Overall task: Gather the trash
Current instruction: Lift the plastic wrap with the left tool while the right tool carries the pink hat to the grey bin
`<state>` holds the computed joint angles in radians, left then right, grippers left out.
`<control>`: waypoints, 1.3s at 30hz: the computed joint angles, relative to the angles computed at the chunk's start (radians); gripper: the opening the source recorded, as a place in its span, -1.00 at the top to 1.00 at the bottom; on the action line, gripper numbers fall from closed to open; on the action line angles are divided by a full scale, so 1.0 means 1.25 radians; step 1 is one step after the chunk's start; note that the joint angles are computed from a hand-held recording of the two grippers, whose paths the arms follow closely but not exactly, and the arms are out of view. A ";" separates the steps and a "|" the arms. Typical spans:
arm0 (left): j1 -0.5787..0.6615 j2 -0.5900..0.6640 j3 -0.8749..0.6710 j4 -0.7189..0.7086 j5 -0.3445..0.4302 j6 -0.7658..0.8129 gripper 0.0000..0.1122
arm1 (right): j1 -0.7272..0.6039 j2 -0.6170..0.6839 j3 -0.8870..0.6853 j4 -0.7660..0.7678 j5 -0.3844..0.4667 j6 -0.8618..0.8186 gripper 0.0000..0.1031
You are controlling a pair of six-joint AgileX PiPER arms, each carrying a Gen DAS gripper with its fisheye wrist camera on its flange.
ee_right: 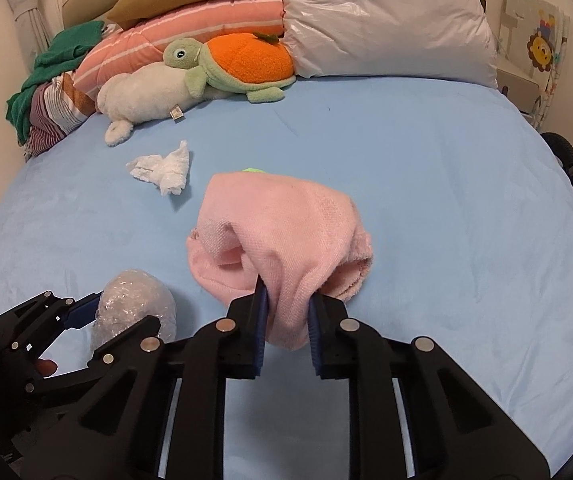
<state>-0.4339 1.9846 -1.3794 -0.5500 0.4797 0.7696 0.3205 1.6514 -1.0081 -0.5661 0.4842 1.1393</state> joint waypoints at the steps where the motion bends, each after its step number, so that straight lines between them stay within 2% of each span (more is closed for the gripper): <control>1: -0.001 -0.009 0.008 0.006 -0.007 -0.007 0.26 | 0.007 -0.004 -0.002 -0.011 0.006 0.009 0.69; 13: 0.018 -0.144 0.104 0.029 -0.016 -0.041 0.27 | 0.097 -0.103 0.018 -0.085 0.060 0.101 0.69; 20: 0.055 -0.253 0.172 0.021 0.004 -0.057 0.27 | 0.218 -0.176 0.021 -0.163 0.192 0.210 0.69; 30: 0.169 -0.428 0.244 -0.024 0.102 -0.005 0.27 | 0.438 -0.202 -0.013 -0.248 0.398 0.378 0.69; 36: 0.287 -0.527 0.269 -0.080 0.189 0.079 0.27 | 0.577 -0.178 -0.084 -0.274 0.513 0.425 0.69; 39: 0.374 -0.566 0.264 -0.116 0.254 0.131 0.27 | 0.635 -0.158 -0.129 -0.279 0.560 0.433 0.69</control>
<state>0.0331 1.2769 -1.0490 -0.6948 0.7970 0.9337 1.1138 1.4539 -1.1696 -0.9155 1.1847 1.6808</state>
